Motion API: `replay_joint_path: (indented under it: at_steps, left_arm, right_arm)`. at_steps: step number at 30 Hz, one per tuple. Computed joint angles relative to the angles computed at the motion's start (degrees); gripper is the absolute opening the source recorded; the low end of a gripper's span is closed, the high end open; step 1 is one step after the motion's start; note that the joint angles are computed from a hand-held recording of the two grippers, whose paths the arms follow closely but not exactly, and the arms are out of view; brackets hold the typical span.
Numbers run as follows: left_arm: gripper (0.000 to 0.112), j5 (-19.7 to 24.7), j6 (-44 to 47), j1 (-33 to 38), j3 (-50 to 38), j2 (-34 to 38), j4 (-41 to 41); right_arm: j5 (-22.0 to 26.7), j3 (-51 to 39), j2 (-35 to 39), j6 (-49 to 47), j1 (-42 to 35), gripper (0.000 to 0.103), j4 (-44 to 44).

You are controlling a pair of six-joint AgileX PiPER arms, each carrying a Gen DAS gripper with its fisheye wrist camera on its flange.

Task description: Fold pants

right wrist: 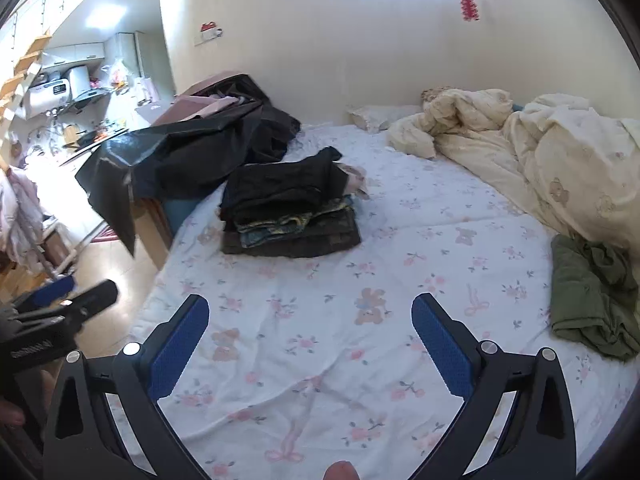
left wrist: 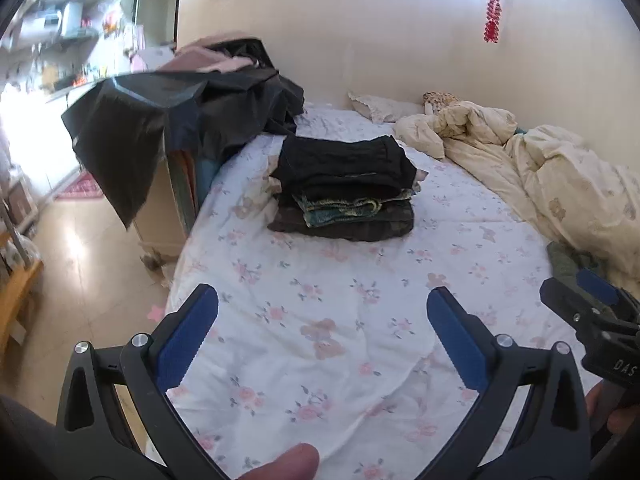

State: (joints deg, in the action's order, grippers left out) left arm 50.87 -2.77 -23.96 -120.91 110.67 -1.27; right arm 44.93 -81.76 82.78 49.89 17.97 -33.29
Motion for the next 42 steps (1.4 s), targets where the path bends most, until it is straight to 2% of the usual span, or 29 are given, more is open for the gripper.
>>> replay_joint_path:
  at_steps: [3,9,14,18,24,42]
  left_arm:
    - [0.103,-0.3,-0.4,-0.8,-0.3,1.1,1.5]
    - [0.103,0.4,-1.1,-2.8,-1.4,2.9,6.2]
    - [0.103,-0.7,0.1,-1.7,0.0,2.2,3.1]
    - [0.103,0.7,0.3,-1.7,-1.4,2.9,2.5]
    - [0.103,-0.4,0.0,-1.7,-0.4,2.3,2.9]
    - [0.103,-1.4,0.0,-1.6,0.8,1.5,3.3]
  right_arm:
    - [-1.7,1.2,1.4,0.7,-1.2,0.103,0.7]
    - [-2.6,2.0,2.1,3.8,-1.2,0.103,-3.9]
    - [-2.5,2.0,2.1,2.9,-2.1,0.103,-2.2]
    - [-2.4,2.1,1.9,3.5,-1.2,0.103,-4.2]
    - [-1.6,2.2,2.0,4.4,0.6,0.103,-6.9]
    - [-1.7,2.1,1.9,3.6,0.0,0.103,-5.4]
